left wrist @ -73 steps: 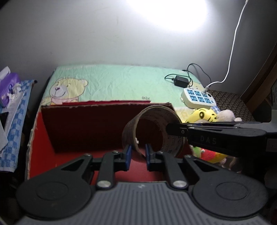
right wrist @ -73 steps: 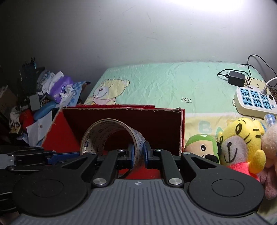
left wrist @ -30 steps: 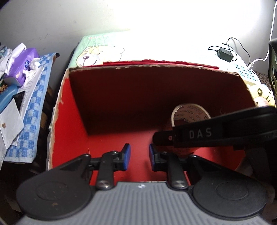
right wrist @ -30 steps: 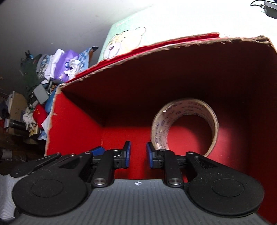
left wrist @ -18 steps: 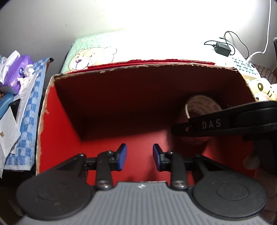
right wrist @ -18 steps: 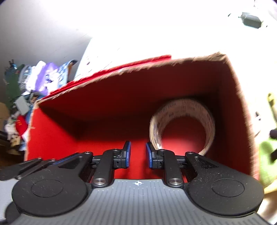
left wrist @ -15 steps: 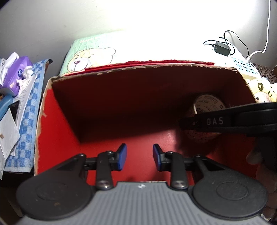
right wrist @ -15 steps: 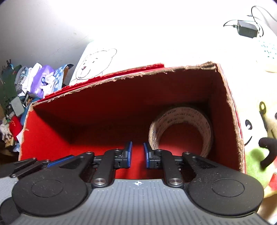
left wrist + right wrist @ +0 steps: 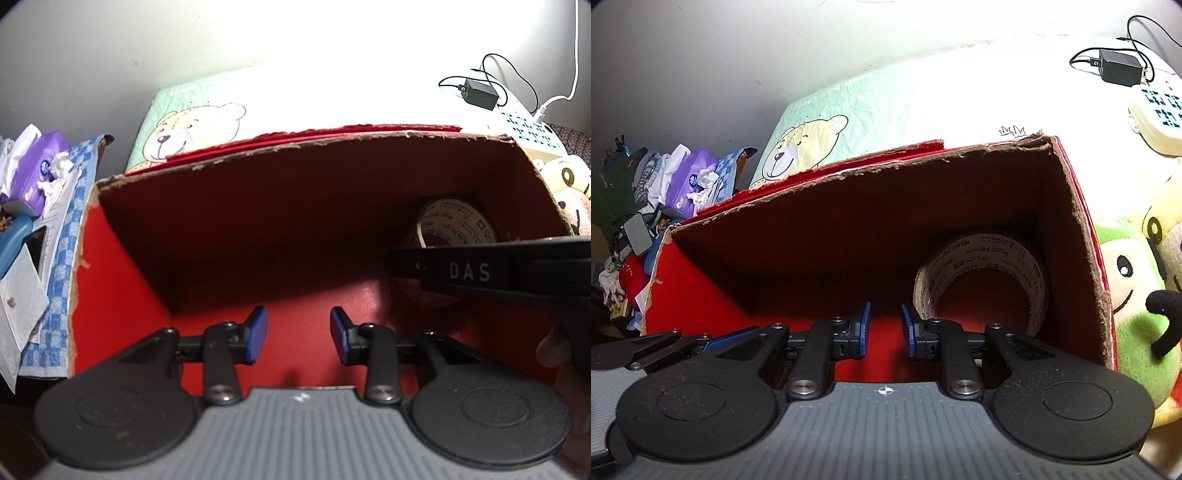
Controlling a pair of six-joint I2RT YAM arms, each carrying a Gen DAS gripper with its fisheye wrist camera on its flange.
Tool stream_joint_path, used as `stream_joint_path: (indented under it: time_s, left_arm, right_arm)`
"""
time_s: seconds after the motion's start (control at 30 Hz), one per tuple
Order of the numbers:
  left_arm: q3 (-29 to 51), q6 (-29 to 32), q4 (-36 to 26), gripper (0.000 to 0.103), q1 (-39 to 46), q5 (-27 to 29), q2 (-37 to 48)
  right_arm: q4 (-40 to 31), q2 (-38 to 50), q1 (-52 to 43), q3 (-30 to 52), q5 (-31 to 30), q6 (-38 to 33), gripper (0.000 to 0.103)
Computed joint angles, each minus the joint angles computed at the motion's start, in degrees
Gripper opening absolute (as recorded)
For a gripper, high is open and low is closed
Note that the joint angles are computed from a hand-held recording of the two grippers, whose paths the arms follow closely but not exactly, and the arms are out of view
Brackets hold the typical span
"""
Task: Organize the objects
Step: 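Open the left gripper to release the tape roll and withdraw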
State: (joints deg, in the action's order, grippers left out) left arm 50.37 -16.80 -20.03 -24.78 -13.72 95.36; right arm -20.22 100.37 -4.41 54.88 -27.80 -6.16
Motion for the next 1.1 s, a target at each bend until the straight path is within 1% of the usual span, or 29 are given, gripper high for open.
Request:
stream_joint_path:
  time_s: [0.23,0.33,0.4,0.53,0.7,0.8,0.87,0.9,0.93,0.97,1.03,1.1]
  left_arm:
    - [0.66,-0.26,-0.75,0.044,-1.11,-2.96,0.51]
    - [0.57,-0.36,-1.13,0.044,-1.31,-3.40,0.12]
    - [0.41,-0.42,-1.48,0.044,-1.55,-3.69,-0.48]
    - [-0.44,-0.94,-1.96,0.044,-3.35,-6.35,-2.99]
    - [-1.13,-2.58,-3.67,0.046,-5.85,-8.49,-6.12]
    - [-1.41,-4.45,-5.68,0.049,-7.65,-9.86,-7.93]
    - [-1.59,-6.03,-7.41,0.051,-8.94,-10.89,-9.42]
    - [-1.81,-6.86,-8.34,0.052,-9.61,-11.47,-10.42]
    - [-1.86,-7.67,-9.27,0.056,-10.24,-12.03,-11.21]
    - [-1.97,-8.53,-10.21,0.062,-10.86,-12.55,-12.04]
    - [-2.45,-10.51,-12.06,0.068,-12.46,-13.81,-14.19]
    - [-2.98,-12.03,-13.71,0.068,-14.21,-15.07,-16.49]
  right_arm:
    - [3.85,-3.93,-0.91,-3.72,-1.33,0.48,0.021]
    - [4.99,-6.28,-1.69,-5.39,-2.24,0.51,0.021]
    - [3.62,-7.21,-2.48,-5.53,-3.28,-0.42,0.022]
    - [3.40,-9.79,-3.06,-7.43,-4.50,-0.35,0.022]
    - [1.47,-14.69,-6.51,-9.69,-7.56,-3.31,0.022]
    - [-0.72,-17.85,-9.23,-10.84,-10.17,-6.27,0.023]
    - [-1.38,-20.18,-11.09,-12.14,-11.91,-7.74,0.028]
    - [-1.63,-21.32,-11.98,-12.88,-12.80,-8.33,0.034]
    - [-1.98,-22.43,-12.90,-13.51,-13.75,-8.98,0.037]
    - [-2.33,-23.07,-13.81,-13.85,-14.81,-9.90,0.037]
    - [-3.41,-24.62,-15.76,-14.59,-17.12,-12.24,0.038]
    - [-4.98,-25.59,-17.60,-14.81,-19.28,-14.67,0.038]
